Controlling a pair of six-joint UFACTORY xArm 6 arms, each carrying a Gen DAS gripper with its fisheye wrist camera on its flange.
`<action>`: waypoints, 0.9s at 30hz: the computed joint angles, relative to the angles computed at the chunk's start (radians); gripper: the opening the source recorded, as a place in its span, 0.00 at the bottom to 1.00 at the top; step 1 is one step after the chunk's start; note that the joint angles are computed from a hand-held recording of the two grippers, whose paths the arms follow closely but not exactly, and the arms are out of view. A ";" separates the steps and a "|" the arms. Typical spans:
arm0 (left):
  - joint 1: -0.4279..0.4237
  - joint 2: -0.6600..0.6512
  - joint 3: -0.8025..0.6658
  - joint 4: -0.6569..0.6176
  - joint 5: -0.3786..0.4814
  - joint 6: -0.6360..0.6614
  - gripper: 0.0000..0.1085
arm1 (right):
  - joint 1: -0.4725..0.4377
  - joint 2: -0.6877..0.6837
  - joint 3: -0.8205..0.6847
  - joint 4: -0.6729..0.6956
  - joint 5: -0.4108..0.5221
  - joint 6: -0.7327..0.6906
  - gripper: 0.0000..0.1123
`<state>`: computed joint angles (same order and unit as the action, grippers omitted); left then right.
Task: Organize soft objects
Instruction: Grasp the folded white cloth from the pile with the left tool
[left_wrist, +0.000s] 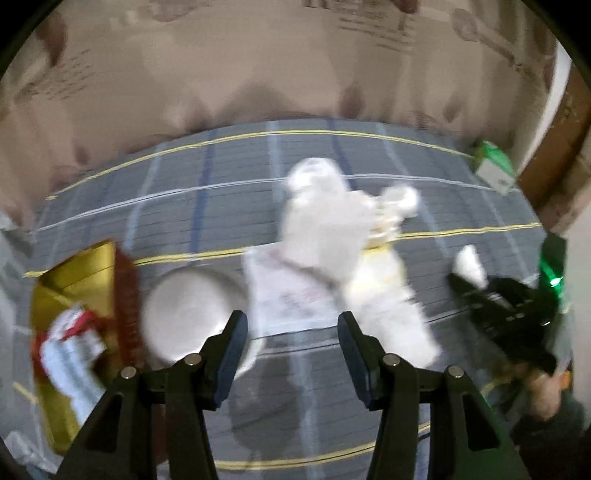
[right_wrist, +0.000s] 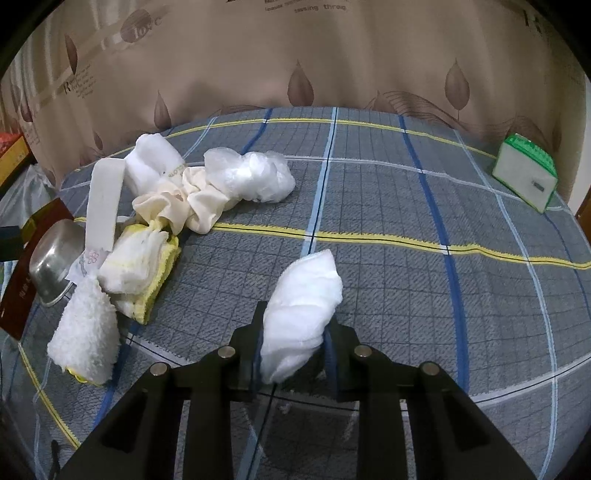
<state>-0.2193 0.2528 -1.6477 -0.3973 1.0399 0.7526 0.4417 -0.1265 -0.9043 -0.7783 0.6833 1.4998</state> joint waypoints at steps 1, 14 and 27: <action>-0.017 0.005 -0.007 -0.015 0.008 0.002 0.48 | 0.000 0.000 0.000 0.000 0.000 0.000 0.22; -0.218 0.095 -0.047 0.277 -0.216 -0.325 0.57 | -0.019 -0.008 0.021 -0.002 -0.060 0.008 0.26; -0.212 0.159 -0.096 0.421 -0.217 -0.564 0.39 | -0.044 -0.025 0.056 -0.017 -0.134 0.042 0.26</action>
